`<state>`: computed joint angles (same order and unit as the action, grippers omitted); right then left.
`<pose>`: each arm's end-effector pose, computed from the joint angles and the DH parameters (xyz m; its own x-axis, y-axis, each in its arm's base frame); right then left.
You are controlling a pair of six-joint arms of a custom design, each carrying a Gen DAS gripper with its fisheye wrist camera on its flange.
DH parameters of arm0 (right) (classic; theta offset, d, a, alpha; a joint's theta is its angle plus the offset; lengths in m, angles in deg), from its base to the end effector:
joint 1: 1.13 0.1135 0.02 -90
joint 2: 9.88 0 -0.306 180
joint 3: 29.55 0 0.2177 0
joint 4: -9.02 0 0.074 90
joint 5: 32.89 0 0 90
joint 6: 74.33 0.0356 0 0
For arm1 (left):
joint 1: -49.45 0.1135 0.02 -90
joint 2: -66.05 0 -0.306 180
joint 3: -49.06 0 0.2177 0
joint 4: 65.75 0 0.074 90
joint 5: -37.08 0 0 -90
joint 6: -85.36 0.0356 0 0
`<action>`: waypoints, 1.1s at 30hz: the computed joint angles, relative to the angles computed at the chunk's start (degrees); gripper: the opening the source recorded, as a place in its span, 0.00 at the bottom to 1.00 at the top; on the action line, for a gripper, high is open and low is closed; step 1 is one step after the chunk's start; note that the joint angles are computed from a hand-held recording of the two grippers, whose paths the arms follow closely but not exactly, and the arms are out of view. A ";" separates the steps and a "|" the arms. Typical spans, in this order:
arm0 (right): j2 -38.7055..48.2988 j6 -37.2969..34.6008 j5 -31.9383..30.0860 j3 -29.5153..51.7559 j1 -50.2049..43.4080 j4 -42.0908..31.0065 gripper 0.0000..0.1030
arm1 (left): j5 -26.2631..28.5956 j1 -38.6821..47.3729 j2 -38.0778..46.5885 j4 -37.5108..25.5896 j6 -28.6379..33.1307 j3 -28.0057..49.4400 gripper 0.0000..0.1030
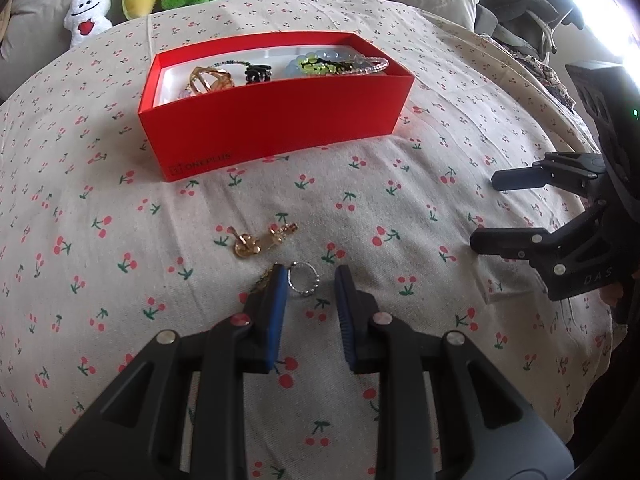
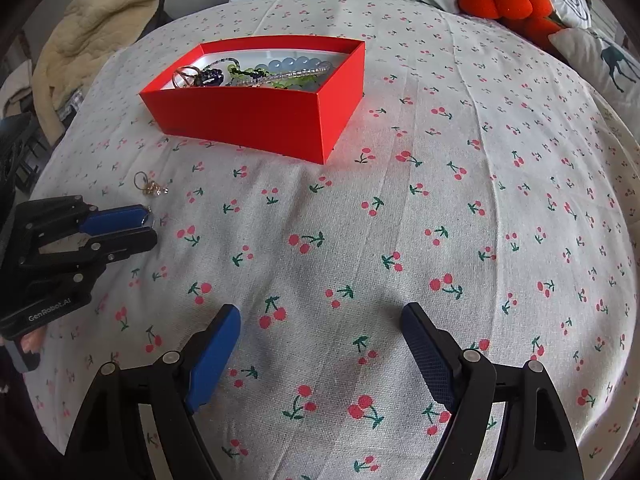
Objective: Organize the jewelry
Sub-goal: 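Lower the left tool onto a gold earring and close it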
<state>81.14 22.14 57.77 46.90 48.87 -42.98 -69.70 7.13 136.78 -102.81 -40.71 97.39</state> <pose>0.1801 0.2140 0.2641 -0.6720 -0.6256 -0.3963 -0.6917 0.7213 0.0343 0.1365 -0.1104 0.2263 -0.8304 -0.0062 -0.5571 0.0584 0.9935 -0.0982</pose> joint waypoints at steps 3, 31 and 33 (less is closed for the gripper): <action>0.01 0.14 0.11 0.04 0.01 -0.05 0.81 | -0.44 -0.06 0.69 0.10 0.48 0.31 0.26; 2.17 4.88 1.25 5.19 2.50 -1.89 0.81 | -3.61 -3.96 -5.21 -11.23 -5.35 2.96 0.03; 2.34 4.89 1.34 5.52 3.02 -1.94 0.81 | -2.67 -4.08 -5.81 -11.00 -5.21 2.74 0.03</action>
